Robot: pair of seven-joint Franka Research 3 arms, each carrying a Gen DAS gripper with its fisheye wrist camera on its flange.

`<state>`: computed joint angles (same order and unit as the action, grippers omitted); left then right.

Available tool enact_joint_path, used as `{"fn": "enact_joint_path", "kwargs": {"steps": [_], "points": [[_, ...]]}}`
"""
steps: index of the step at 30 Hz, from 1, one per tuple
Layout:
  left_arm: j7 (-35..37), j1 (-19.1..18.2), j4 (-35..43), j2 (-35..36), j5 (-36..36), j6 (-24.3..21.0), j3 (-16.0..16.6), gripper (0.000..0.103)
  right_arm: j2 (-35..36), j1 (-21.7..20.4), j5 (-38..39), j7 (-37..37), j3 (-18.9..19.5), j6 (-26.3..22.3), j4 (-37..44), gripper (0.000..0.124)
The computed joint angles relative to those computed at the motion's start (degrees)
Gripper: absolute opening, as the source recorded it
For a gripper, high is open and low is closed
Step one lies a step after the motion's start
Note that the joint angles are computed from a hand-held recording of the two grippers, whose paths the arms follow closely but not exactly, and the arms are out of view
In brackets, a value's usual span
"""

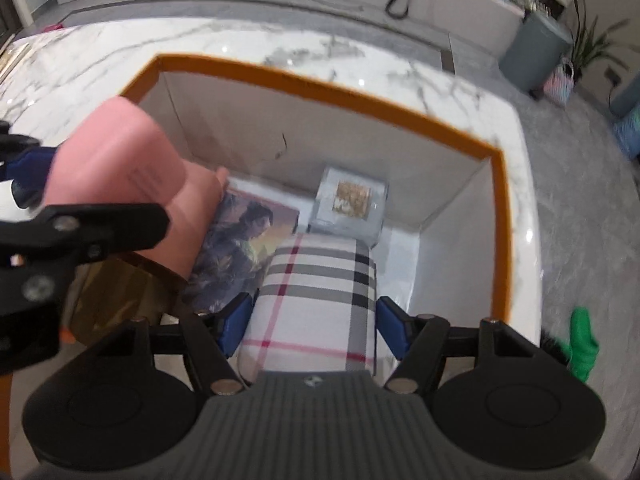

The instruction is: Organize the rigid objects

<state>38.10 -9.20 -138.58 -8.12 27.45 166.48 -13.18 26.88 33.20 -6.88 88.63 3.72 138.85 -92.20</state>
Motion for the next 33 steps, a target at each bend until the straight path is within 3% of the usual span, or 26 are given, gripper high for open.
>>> {"fn": "enact_joint_path", "kwargs": {"steps": [8, 12, 15, 21, 25, 28, 33], "points": [[1.1, -1.5, 0.8, -0.4, -2.6, -3.7, -0.3, 0.047, -3.8, -0.9, -0.3, -5.6, 0.9, 4.7, -5.6, 0.066], [2.3, -3.0, 1.9, -0.6, -6.0, -6.9, -0.3, 0.047, -6.7, -2.2, 0.2, -11.2, 1.7, 8.9, -9.8, 0.055], [3.6, -4.5, 2.6, -0.5, -9.7, -8.3, -0.3, 0.047, -9.5, -3.0, -0.3, -14.2, 1.5, 13.8, -14.0, 0.046], [10.3, -8.2, 2.6, 0.6, -24.3, -7.3, 1.3, 0.047, -14.6, -3.4, -5.5, -13.8, -0.9, 25.5, -22.1, 0.046], [10.2, -8.0, 2.9, 1.9, -25.3, -7.3, 0.5, 0.047, -16.9, -6.4, -0.3, -16.7, 1.0, 29.1, -25.4, 0.046], [10.5, -8.2, 3.8, 3.5, -27.0, -7.5, 0.1, 0.047, -17.8, -5.2, -3.7, -12.2, -1.3, 31.6, -27.4, 0.049], [10.9, -8.7, 6.3, 6.7, -29.7, -7.9, -0.9, 0.047, -18.4, -7.7, 1.7, -16.2, 0.8, 32.1, -28.4, 0.049]]}}
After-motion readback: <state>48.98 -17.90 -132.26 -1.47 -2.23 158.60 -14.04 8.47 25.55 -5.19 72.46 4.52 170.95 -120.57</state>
